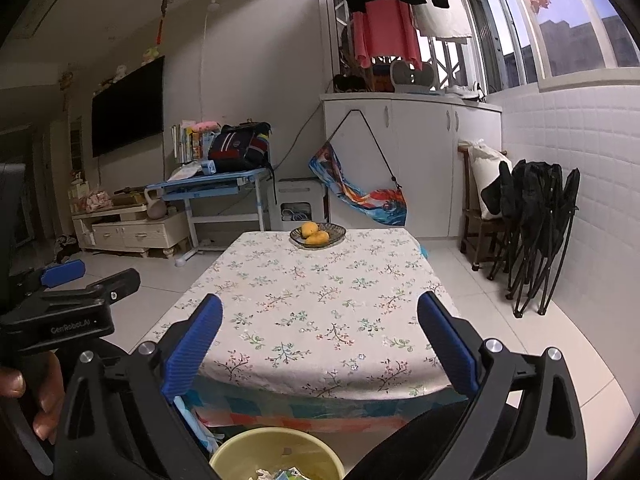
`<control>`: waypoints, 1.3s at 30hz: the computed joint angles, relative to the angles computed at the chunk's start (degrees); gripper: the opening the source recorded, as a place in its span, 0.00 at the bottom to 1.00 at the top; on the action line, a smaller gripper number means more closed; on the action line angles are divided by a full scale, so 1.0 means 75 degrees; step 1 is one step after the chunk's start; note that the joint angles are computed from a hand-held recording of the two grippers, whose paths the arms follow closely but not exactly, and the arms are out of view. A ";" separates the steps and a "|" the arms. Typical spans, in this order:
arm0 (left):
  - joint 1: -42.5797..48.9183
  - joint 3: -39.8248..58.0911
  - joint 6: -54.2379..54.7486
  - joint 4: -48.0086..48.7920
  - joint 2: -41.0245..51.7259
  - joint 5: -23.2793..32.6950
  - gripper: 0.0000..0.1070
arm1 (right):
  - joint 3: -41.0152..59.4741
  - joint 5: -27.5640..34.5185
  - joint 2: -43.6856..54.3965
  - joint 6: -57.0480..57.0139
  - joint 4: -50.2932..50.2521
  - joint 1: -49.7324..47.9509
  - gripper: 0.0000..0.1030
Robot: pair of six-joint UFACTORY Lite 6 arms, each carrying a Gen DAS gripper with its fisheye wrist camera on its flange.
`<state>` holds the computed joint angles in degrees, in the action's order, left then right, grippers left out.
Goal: Collect trash
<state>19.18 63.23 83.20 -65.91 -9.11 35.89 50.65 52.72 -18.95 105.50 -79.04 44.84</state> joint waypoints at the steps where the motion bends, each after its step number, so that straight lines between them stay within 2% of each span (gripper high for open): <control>1: -0.0018 -0.0015 0.0014 -0.0001 -0.0001 -0.0030 0.89 | 0.0011 0.0002 0.0022 -0.0018 0.0012 -0.0013 0.91; 39: -0.0042 0.0068 0.0150 -0.0069 0.0158 -0.0071 0.89 | 0.0108 0.0044 0.0155 -0.0244 0.0276 -0.0055 0.92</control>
